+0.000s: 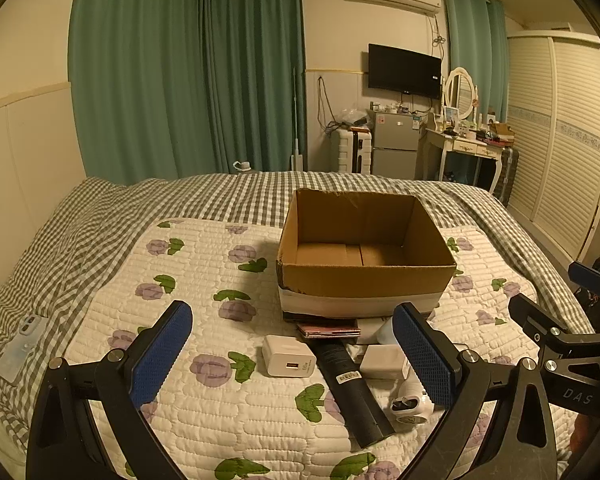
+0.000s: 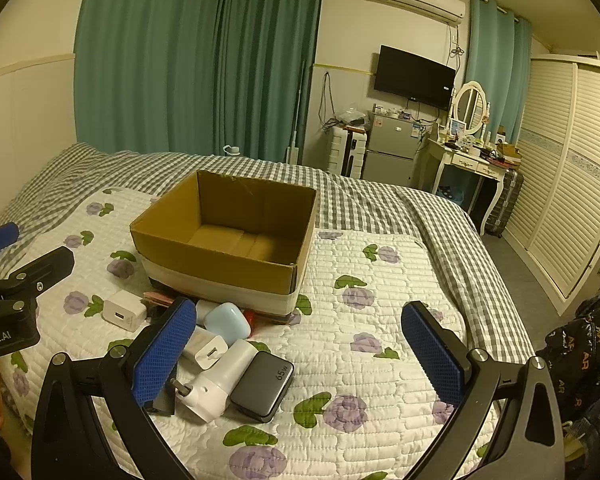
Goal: Organize rigid objects
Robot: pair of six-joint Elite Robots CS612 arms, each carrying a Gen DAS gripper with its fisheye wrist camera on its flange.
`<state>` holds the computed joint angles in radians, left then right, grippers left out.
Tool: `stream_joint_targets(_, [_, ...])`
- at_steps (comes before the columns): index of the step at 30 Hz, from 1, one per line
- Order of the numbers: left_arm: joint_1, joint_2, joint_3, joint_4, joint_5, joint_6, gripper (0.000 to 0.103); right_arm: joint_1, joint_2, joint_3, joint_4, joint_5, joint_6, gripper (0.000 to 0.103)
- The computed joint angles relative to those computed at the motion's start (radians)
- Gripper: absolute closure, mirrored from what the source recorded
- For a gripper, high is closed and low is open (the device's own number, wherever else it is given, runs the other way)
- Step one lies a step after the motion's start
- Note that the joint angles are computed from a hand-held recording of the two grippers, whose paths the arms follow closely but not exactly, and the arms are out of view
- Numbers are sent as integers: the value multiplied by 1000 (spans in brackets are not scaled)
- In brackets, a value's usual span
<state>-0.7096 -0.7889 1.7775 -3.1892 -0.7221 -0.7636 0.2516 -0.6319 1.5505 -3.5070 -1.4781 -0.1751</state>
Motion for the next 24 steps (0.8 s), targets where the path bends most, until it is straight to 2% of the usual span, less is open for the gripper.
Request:
stream_joint_targets(12, [-1, 5, -6, -2, -2, 0, 0, 0, 0, 0, 5, 1, -1, 0])
stream_joint_targets(17, [1, 21, -26, 22, -40, 7, 1, -1, 2, -12, 44, -11, 3, 0])
stream_joint_targets(24, [-6, 36, -42, 24, -29, 17, 1, -9, 6, -20, 56, 4, 9, 0])
